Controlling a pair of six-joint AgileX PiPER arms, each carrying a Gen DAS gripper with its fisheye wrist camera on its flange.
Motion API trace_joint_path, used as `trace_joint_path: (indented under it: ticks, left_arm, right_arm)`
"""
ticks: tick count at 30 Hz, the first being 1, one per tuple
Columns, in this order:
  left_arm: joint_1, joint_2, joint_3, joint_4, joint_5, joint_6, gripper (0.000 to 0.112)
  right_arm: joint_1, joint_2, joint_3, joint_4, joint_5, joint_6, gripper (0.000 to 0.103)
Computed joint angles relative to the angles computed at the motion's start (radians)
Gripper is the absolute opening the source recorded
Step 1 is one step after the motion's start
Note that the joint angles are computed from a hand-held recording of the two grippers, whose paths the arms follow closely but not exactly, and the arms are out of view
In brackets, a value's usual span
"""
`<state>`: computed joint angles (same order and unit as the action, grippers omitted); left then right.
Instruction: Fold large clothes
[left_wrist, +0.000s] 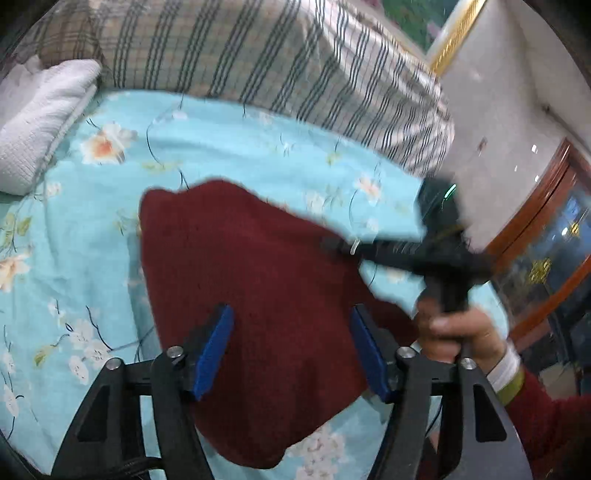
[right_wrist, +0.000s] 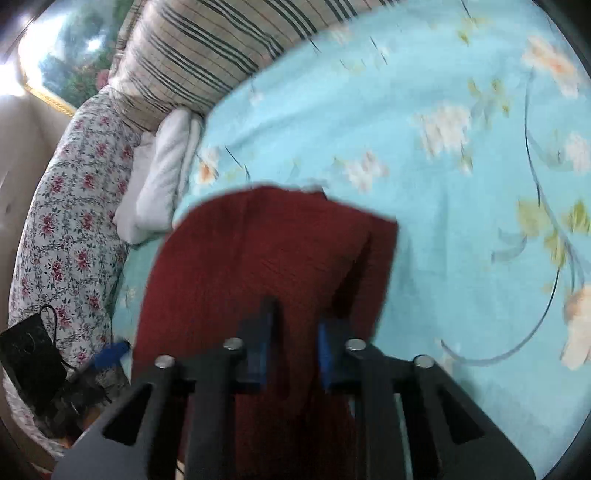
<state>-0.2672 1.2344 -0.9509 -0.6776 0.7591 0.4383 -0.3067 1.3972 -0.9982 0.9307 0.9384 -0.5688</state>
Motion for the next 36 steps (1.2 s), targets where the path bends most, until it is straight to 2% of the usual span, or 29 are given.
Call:
trace_joint_path:
  ticks: [2,4,6,7,8,10,13,15,18,21,24,26,28,30,31,33,36]
  left_arm:
    - [-0.068,0.008,0.012,0.101,-0.056,-0.066,0.062]
    - [-0.120,0.015,0.036,0.192,-0.106,-0.135,0.062]
    - [-0.143,0.039,0.061,0.204,-0.144,-0.159,0.062]
    - [-0.157,0.040,0.070,0.204,-0.158,-0.169,0.062]
    - [-0.178,0.031,0.072,0.240,-0.166,-0.202,0.063]
    - [-0.182,0.015,0.055,0.258,-0.140,-0.218,0.064]
    - [-0.052,0.007,0.018,0.081,-0.037,-0.048,0.064]
    - [0.008,0.014,-0.009,0.040,0.002,-0.016,0.062]
    - [0.094,0.015,-0.019,-0.057,0.072,0.057,0.058]
    - [0.114,-0.018,0.041,-0.172,0.123,0.161,0.048]
    - [0.032,-0.028,0.100,-0.135,0.055,0.131,0.044]
    - [-0.021,-0.021,0.147,-0.110,-0.027,0.113,0.042]
    - [-0.033,-0.020,0.172,-0.122,-0.069,0.117,0.038]
    - [-0.027,-0.015,0.189,-0.158,-0.087,0.138,0.038]
    - [-0.024,-0.014,0.195,-0.170,-0.091,0.148,0.037]
    - [-0.038,-0.020,0.213,-0.173,-0.123,0.155,0.037]
    - [-0.064,-0.021,0.225,-0.154,-0.170,0.146,0.037]
  right_arm:
    - [0.016,-0.037,0.000,-0.024,-0.037,0.003,0.012]
    - [0.051,-0.033,-0.006,-0.138,-0.076,0.076,0.012]
    - [0.054,0.007,0.007,-0.191,-0.083,0.118,0.012]
    - [0.044,0.029,0.021,-0.194,-0.077,0.125,0.013]
    - [0.031,0.032,0.036,-0.186,-0.076,0.120,0.020]
    - [0.002,-0.007,0.063,-0.181,-0.079,0.136,0.030]
    - [-0.028,-0.091,0.058,-0.167,-0.064,0.144,0.031]
    - [-0.031,-0.111,0.021,-0.094,-0.027,0.105,0.031]
    - [0.038,-0.023,-0.096,0.010,0.053,0.073,0.031]
    - [0.198,0.118,-0.268,-0.028,0.054,0.138,0.030]
    - [0.304,0.304,-0.453,-0.025,0.107,0.183,0.030]
    - [0.358,0.392,-0.539,-0.092,0.102,0.251,0.026]
    - [0.390,0.481,-0.594,-0.146,0.094,0.308,0.024]
    - [0.393,0.531,-0.598,-0.161,0.074,0.323,0.018]
    - [0.390,0.551,-0.596,-0.166,0.055,0.327,0.001]
    - [0.358,0.586,-0.599,-0.092,0.062,0.304,0.000]
    - [0.364,0.579,-0.603,-0.121,0.054,0.299,0.000]
